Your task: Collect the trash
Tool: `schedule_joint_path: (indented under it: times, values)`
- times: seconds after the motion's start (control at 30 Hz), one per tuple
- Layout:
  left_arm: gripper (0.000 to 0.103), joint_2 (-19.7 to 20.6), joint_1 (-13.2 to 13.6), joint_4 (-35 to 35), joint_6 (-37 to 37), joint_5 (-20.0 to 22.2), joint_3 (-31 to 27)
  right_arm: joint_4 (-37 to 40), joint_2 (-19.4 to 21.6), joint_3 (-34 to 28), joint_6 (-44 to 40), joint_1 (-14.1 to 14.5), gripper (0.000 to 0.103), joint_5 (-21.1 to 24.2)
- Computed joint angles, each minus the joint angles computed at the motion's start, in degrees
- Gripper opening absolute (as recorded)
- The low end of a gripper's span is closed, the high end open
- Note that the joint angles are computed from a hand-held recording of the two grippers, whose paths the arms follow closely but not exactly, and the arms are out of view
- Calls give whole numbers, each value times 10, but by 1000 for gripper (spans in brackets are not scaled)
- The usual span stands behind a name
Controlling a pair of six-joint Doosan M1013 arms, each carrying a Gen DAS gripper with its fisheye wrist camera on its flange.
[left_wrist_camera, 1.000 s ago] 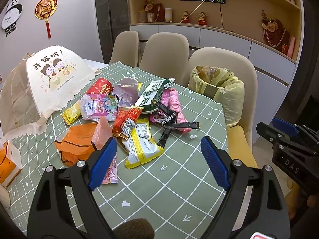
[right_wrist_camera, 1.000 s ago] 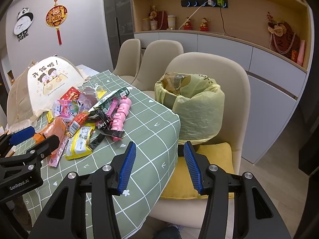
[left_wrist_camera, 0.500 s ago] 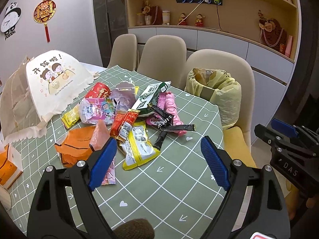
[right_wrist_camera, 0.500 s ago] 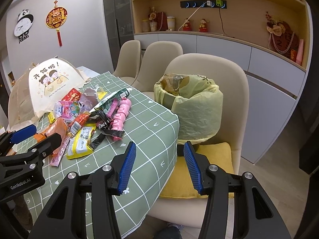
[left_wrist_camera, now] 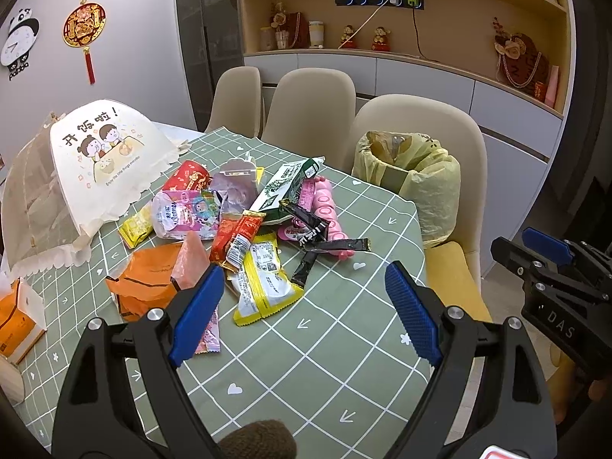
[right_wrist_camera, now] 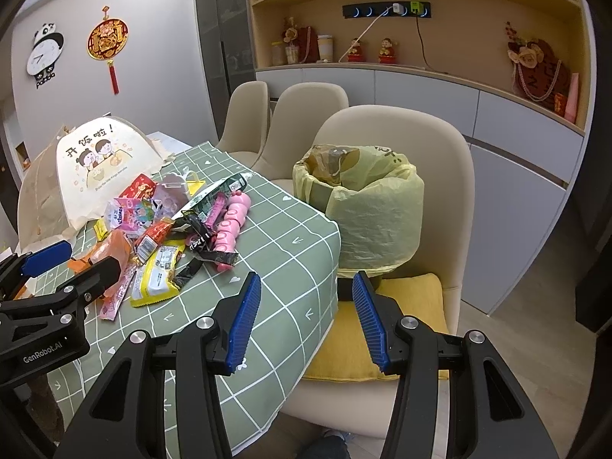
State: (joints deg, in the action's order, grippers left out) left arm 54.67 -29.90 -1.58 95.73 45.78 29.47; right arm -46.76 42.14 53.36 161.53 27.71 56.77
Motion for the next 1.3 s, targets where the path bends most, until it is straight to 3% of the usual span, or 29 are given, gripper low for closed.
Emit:
schedule_joint_path:
  times: [0.9, 1.1, 1.2, 1.3]
  values:
    - [82, -1, 1, -10, -7, -1, 4, -15, -3, 3, 10, 2, 47, 11]
    - [82, 25, 7, -10, -25, 33, -42, -2, 3, -5, -6, -2, 47, 10]
    - [82, 50, 15, -6, -41, 61, -89, 28, 11, -17, -30, -9, 47, 5]
    - [82, 92, 32, -19, -62, 111, -174, 68, 21, -32, -65, -15, 47, -12]
